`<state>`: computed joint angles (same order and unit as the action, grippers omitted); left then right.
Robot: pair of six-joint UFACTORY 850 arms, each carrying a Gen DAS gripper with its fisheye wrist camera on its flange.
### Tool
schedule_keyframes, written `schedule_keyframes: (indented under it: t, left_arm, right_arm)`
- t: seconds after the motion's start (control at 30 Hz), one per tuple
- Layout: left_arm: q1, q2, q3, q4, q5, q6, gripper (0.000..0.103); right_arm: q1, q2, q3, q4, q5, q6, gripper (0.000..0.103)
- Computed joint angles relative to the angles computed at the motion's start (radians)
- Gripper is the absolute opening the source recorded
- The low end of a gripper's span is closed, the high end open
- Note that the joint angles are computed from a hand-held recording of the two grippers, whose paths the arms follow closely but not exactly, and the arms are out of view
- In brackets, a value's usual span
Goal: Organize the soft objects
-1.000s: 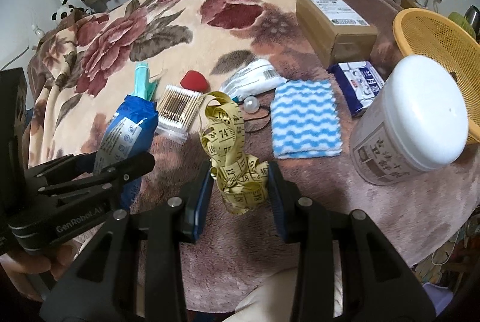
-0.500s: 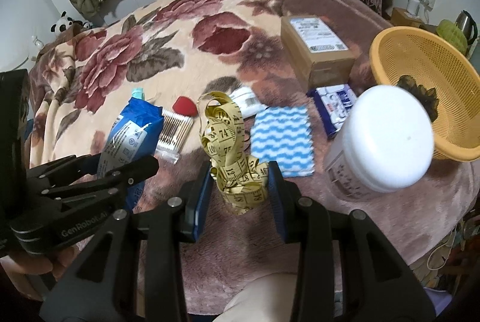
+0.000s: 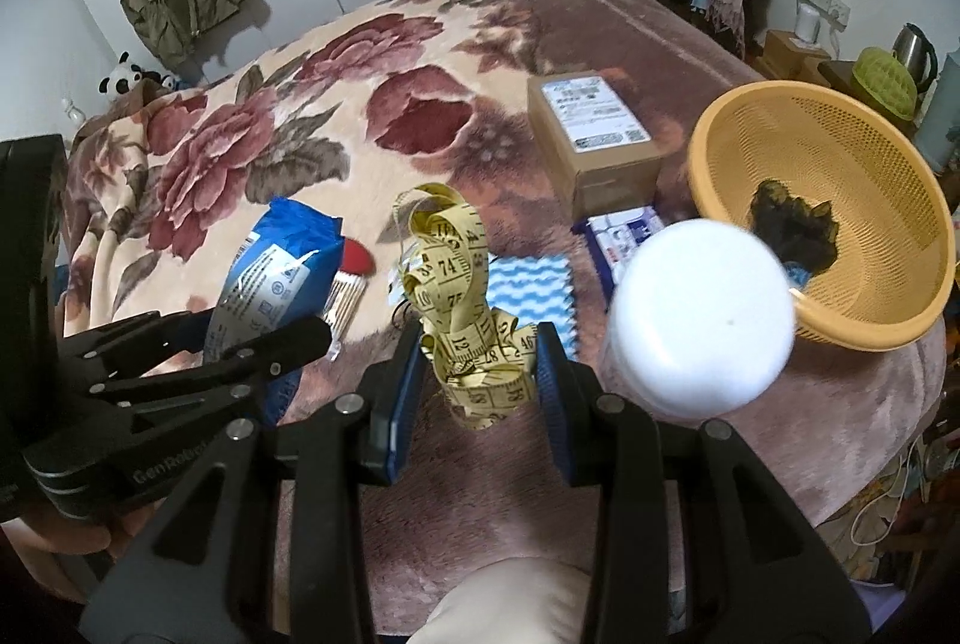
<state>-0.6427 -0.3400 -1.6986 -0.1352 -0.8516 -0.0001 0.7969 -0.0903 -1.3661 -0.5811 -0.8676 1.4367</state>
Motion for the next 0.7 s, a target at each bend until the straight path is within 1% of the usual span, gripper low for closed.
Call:
schedule_keyframes:
  t: [0.4, 0.7]
  left_arm:
    - [-0.072, -0.07, -0.144, 0.004, -0.028, 0.001, 0.05]
    - [-0.123, -0.144, -0.268, -0.008, -0.061, 0.005, 0.05]
  right_arm:
    - [-0.028, 0.102, 0.071, -0.071, -0.055, 0.063, 0.037]
    - [-0.054, 0.169, 0.121, -0.099, -0.091, 0.093, 0.037]
